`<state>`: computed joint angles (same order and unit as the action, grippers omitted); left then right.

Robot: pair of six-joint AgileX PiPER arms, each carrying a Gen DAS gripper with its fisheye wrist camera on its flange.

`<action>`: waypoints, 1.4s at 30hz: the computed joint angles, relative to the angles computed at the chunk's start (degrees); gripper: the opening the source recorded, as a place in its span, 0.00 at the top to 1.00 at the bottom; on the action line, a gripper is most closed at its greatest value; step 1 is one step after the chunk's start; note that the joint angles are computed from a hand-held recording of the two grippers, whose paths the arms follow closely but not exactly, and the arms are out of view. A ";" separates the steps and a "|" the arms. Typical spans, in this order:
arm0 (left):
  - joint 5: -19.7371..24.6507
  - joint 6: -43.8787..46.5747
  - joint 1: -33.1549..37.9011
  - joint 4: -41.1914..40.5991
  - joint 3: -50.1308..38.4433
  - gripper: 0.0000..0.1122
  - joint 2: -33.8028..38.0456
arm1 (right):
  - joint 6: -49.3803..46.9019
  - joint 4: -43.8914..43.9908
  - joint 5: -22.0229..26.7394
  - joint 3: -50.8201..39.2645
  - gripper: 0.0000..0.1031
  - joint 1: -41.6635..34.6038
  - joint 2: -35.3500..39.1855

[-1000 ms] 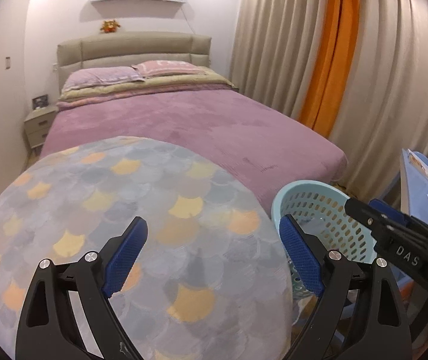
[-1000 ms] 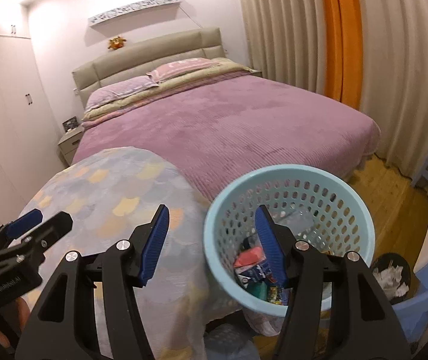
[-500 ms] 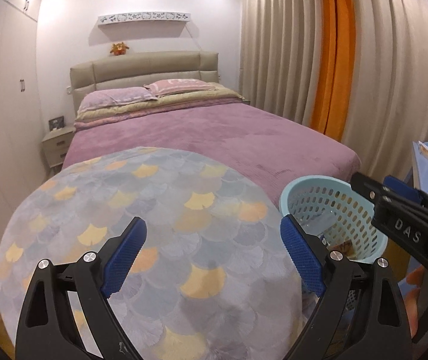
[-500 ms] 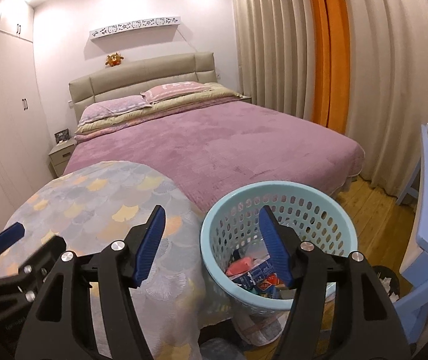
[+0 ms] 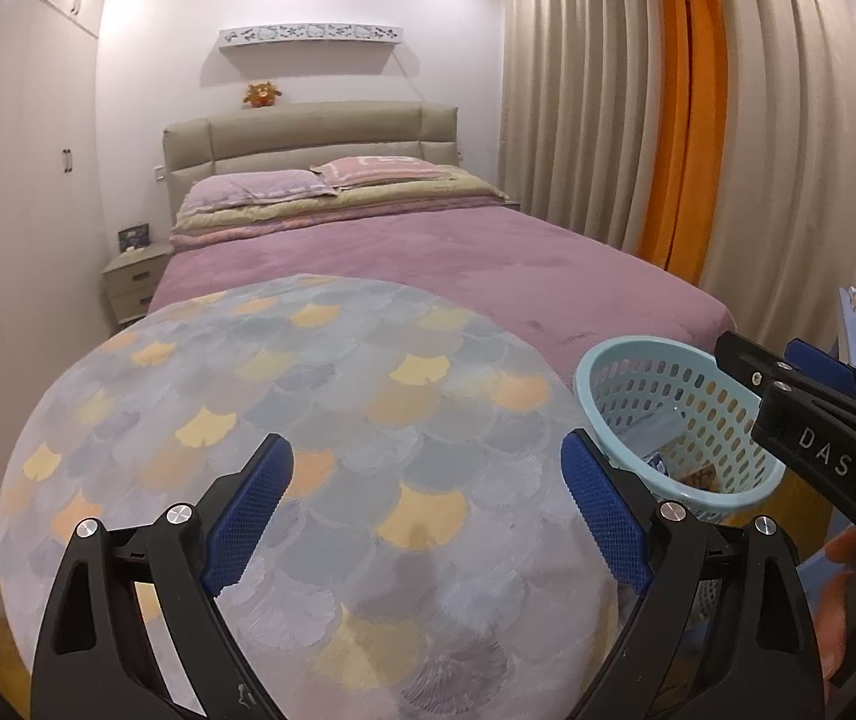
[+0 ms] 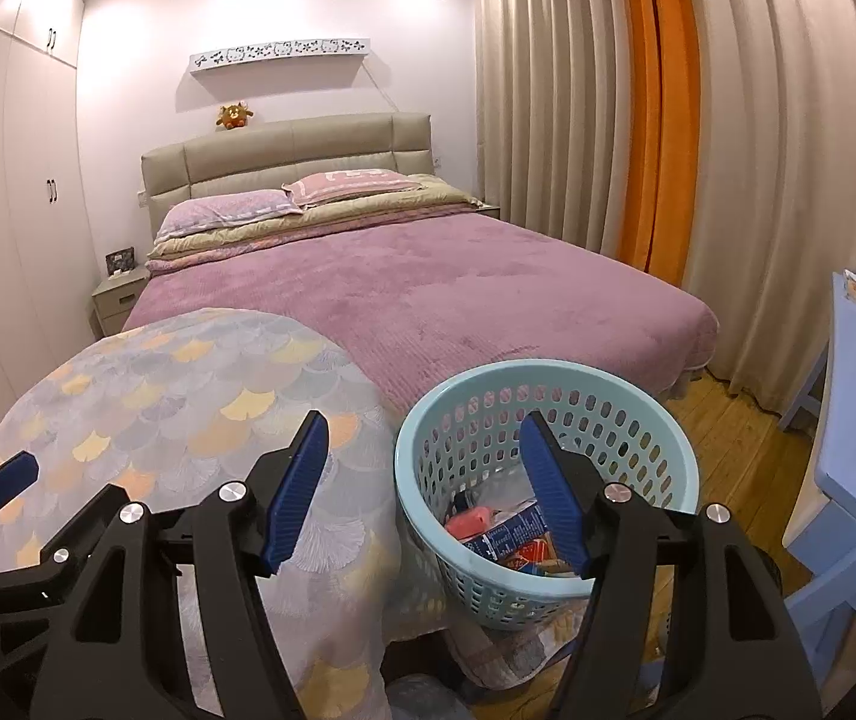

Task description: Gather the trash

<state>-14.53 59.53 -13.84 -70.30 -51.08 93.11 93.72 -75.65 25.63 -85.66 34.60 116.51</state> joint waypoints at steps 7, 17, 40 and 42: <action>0.47 -2.52 0.40 2.42 1.14 0.21 -0.93 | 1.43 -1.22 0.64 0.66 0.39 0.53 -0.35; 0.24 -3.61 0.37 2.83 2.67 0.21 -2.41 | 1.84 -1.45 0.63 1.60 0.36 0.75 -1.10; -1.19 -1.89 -1.38 0.64 3.28 0.21 -4.22 | 5.38 -5.69 2.80 2.69 0.35 2.03 -1.90; -1.07 -2.27 -1.25 1.09 3.38 0.21 -4.22 | 5.33 -5.70 2.77 2.70 0.35 2.07 -1.91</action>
<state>-15.60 57.26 -15.09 -69.20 -47.71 88.89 99.05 -81.35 28.40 -82.96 36.67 114.60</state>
